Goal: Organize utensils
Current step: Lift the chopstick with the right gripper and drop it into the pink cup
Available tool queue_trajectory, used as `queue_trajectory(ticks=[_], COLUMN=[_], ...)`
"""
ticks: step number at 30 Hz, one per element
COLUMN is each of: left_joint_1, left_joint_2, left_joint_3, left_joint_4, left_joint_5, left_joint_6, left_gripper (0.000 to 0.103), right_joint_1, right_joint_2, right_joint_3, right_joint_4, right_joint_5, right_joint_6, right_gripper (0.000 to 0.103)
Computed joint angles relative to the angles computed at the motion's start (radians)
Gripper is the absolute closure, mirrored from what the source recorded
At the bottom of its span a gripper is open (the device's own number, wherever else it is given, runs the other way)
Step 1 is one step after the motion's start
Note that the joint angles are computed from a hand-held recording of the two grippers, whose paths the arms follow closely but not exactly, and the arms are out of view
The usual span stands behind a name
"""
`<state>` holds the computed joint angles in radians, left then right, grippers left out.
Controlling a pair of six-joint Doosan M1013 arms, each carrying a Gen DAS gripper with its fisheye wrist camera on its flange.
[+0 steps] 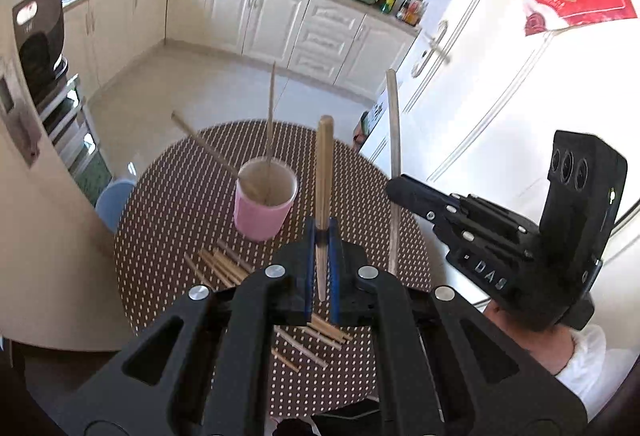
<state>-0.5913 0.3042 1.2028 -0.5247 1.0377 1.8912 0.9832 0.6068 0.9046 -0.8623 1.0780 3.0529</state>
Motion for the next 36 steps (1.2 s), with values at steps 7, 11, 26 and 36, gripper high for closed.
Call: queue_trajectory(ticks=[7, 11, 26, 36], left_joint_1=[-0.005, -0.009, -0.041, -0.047], left_joint_2=[0.027, 0.049, 0.165, 0.199], left_joint_3=[-0.074, -0.114, -0.242, -0.248], left_joint_4=[0.012, 0.049, 0.229, 0.281], left_joint_5=[-0.040, -0.083, -0.098, -0.042], left_joint_6=[-0.025, -0.088, -0.258, -0.319], left_gripper=[0.097, 0.097, 0.097, 0.097], right_joint_1=[-0.021, -0.037, -0.138, -0.175], right_joint_2=[-0.006, -0.014, 0.006, 0.031], right_joint_3=[0.009, 0.024, 0.013, 0.004], right_joint_4=[-0.071, -0.121, -0.075, -0.024], right_joint_5=[-0.058, -0.087, -0.207, -0.260], right_joint_6=[0.037, 0.070, -0.016, -0.067], right_gripper=[0.098, 0.098, 0.098, 0.098])
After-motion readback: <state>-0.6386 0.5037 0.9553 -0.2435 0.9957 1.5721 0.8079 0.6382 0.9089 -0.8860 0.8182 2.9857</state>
